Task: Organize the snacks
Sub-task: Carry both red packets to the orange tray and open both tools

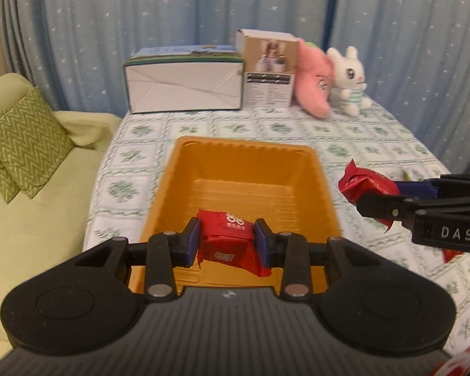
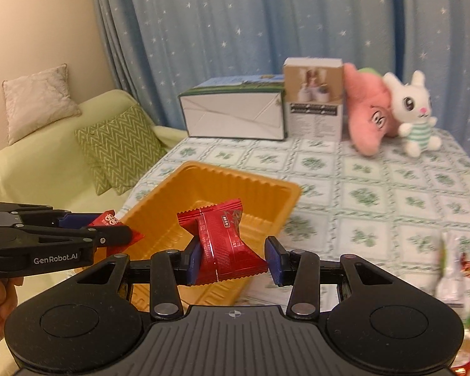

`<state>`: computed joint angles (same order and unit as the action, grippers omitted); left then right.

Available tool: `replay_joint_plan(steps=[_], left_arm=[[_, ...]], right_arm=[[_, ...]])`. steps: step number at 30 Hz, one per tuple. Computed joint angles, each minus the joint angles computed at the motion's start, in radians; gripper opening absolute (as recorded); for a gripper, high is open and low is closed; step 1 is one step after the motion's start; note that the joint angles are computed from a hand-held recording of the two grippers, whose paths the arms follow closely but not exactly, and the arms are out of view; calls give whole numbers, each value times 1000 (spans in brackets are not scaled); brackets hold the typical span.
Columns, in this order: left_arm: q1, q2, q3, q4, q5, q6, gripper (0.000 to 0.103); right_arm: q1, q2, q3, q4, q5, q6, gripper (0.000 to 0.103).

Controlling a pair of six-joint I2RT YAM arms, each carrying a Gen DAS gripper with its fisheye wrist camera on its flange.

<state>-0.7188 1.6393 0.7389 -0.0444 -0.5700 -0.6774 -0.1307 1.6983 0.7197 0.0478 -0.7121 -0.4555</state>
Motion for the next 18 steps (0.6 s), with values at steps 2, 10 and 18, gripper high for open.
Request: replay_joint_plan(steps=[2,10,18], left_arm=[[23,5,-18,22,15,11,33],[103,88,-37,122,88,84,34],[106,74,-76,155,76,80,49]], right_arm=[[27,31,-4,41,16,33,43],[85,136,2,136,52,88,43],[108,174,27,154,49,115,43]])
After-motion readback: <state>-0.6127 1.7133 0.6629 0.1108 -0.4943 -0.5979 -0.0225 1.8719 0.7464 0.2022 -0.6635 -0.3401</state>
